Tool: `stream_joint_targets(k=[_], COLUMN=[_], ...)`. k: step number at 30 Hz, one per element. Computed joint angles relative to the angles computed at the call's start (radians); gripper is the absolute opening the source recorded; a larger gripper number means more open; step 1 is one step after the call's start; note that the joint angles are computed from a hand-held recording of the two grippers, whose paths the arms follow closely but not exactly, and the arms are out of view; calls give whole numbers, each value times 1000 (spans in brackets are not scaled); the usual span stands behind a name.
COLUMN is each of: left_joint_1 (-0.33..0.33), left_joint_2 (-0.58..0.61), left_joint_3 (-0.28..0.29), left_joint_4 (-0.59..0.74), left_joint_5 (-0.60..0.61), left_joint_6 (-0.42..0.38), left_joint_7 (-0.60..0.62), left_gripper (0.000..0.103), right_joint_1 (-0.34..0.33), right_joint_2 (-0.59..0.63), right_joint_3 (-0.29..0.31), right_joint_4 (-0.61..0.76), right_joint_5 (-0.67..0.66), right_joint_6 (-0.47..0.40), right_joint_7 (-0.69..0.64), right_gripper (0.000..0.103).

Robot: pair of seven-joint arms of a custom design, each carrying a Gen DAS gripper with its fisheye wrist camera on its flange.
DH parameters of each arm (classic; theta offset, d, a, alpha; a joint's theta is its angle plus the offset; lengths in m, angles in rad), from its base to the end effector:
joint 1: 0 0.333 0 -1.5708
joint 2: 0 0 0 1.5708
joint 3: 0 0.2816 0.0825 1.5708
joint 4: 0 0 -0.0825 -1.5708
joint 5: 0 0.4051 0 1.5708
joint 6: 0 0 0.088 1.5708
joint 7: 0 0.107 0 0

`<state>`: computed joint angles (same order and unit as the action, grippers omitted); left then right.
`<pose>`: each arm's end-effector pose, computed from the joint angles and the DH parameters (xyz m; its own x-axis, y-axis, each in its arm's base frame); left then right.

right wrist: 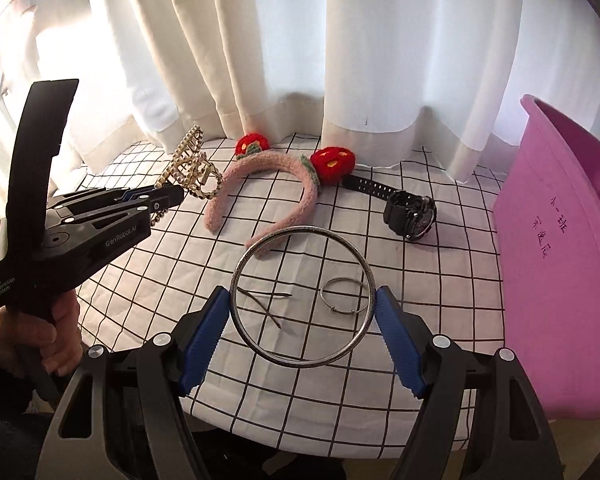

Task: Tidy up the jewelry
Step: 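Lift both items, carry them over the pink tub and release them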

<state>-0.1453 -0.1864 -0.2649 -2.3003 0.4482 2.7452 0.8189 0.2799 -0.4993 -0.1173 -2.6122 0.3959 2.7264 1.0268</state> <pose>0.4975 -0.2384 0.4440 -0.0415 -0.9986 0.0313 -0.7700 0.0120 -0.6380 0.4560 0.0607 0.4398 0.4009 -0.9134 -0.0712 -0.7362 -0.2749 -0.6184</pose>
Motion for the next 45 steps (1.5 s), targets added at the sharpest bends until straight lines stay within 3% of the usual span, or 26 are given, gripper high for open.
stream_joint_targets(k=[13,28,36,45], left_joint_1=[-81,-318,-451,-533], left_joint_2=[123,447,683,901], left_joint_3=[-30,5,46,106], left_joint_4=[263,728,1052,1360], left_joint_5=[37,49,7,-66], left_joint_6=[16,-46,-157,-318], left_joint_7=[36,140,237,271], left_gripper=[8,8,8,8], right_joint_1=[-58,-241,-258,-304], right_joint_2=[-134,-94,22,123], right_joint_3=[-96,-204,-271,-256], right_joint_4=[23,95,180,249], right_joint_5=[17,-16,76,191], right_joint_6=[60,91,59,8], right_joint_7=[-65,-69,-140,-230], right_gripper=[72,72,72,72])
